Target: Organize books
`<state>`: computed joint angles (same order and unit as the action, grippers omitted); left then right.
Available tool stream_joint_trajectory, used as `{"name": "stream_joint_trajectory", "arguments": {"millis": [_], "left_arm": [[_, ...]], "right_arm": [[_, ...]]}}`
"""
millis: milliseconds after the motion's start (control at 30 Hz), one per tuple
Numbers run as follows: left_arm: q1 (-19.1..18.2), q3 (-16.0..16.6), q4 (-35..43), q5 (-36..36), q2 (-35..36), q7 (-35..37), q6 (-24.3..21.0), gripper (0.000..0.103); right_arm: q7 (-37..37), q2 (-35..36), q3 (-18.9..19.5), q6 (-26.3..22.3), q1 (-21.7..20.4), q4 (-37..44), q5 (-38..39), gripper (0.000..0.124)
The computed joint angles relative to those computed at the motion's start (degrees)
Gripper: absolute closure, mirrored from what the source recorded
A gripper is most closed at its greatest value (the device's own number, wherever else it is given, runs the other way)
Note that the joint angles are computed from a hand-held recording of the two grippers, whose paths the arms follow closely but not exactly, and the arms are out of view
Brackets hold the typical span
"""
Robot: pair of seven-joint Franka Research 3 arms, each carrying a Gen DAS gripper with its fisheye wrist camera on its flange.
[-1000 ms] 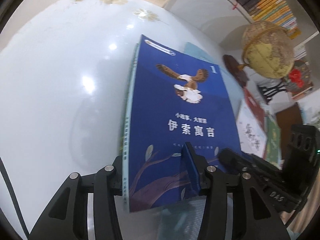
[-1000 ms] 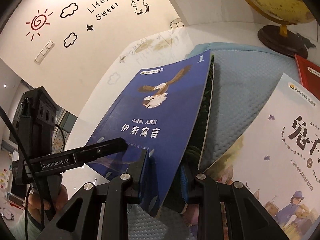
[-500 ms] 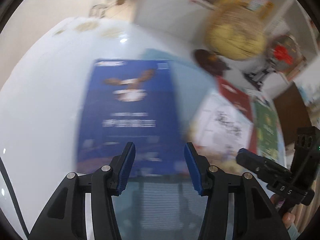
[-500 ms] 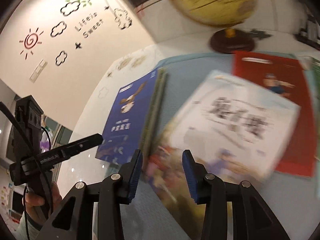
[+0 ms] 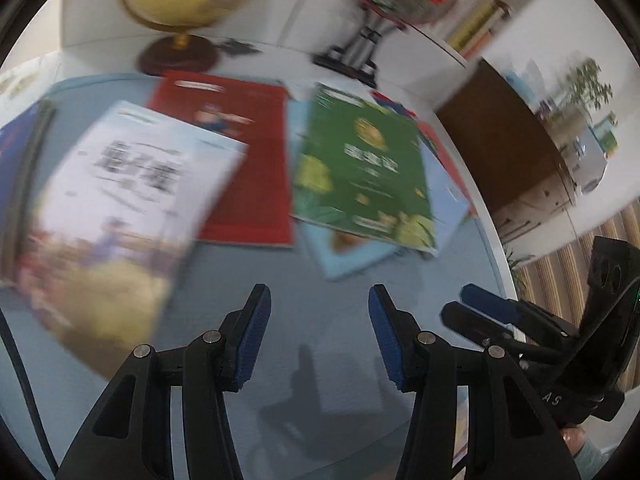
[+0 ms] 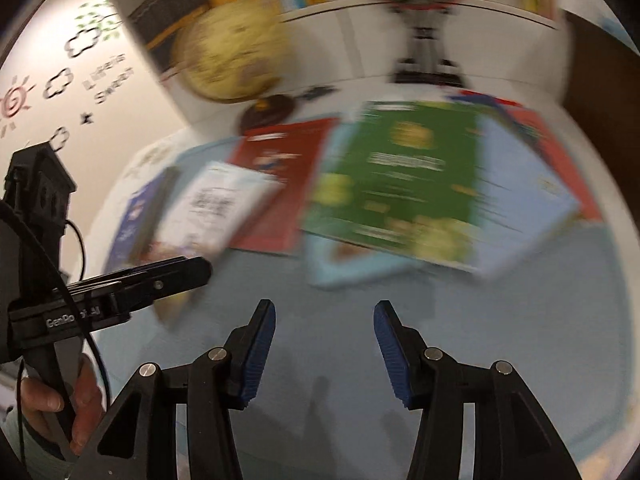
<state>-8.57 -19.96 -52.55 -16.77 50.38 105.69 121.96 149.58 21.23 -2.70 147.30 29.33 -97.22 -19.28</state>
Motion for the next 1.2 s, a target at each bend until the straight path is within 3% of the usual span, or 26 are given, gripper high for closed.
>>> {"name": "stream_joint_trajectory", "arguments": {"millis": [167,267,367,400,433,533,633,700,833,933,1000,1200], "left_arm": [[-4.00,2.79,-11.76,3.75,-5.31,-7.23,10.75,0.054],[-8.04,6.72,-13.85,10.49,-5.04,-16.24,16.32,0.054],[-9.52,8.01,-14.01,14.92,-3.75,-22.88,18.05,0.054],[-10.17,8.64,-16.46,16.89,-4.78,-24.66,21.82,0.048],[-10.74,8.89,-16.92,18.55,-4.83,-25.99,23.13,0.034],[-11.67,8.85,-16.06,22.48,-4.00,-28.62,22.23,0.012],[-13.98,10.83,-16.74,28.23,-3.78,-30.26,23.65,0.000],[-16.00,13.11,-19.03,33.18,-4.66,-32.59,26.30,0.000],[-13.52,10.62,-21.42,33.43,-5.42,-33.63,28.81,0.000],[-13.67,10.86,-22.63,34.79,-6.15,-34.35,29.47,0.000],[-13.95,11.65,-25.12,36.16,-6.80,-36.10,33.74,0.000],[-13.89,11.21,-23.75,37.02,-5.97,-36.40,33.00,0.000]], "right_arm": [[5.24,-8.64,-0.90,1.18,-1.87,-12.87,-4.39,0.074],[6.55,-9.49,-0.43,1.36,-4.18,-15.53,-6.56,0.074],[7.71,-7.39,-0.41,-0.27,-5.04,-14.29,-9.83,0.074],[7.93,-6.75,-0.53,-0.93,-5.08,-13.87,-10.71,0.074],[7.91,-6.16,-0.66,-0.41,-5.35,-13.86,-11.28,0.074],[8.35,-4.96,-1.15,0.37,-5.50,-13.94,-12.17,0.074],[9.49,-4.15,-1.90,0.11,-4.95,-14.01,-14.22,0.073],[10.56,-4.30,-2.41,1.18,-4.46,-14.69,-16.47,0.069],[10.86,-3.65,-2.77,0.89,-4.03,-14.19,-19.12,0.061],[10.59,-3.25,-2.87,1.42,-4.26,-14.03,-20.09,0.054],[9.33,-3.08,-2.71,1.69,-4.66,-13.89,-19.72,0.052],[8.36,-2.89,-3.06,3.08,-4.69,-14.25,-19.72,0.046]]}}
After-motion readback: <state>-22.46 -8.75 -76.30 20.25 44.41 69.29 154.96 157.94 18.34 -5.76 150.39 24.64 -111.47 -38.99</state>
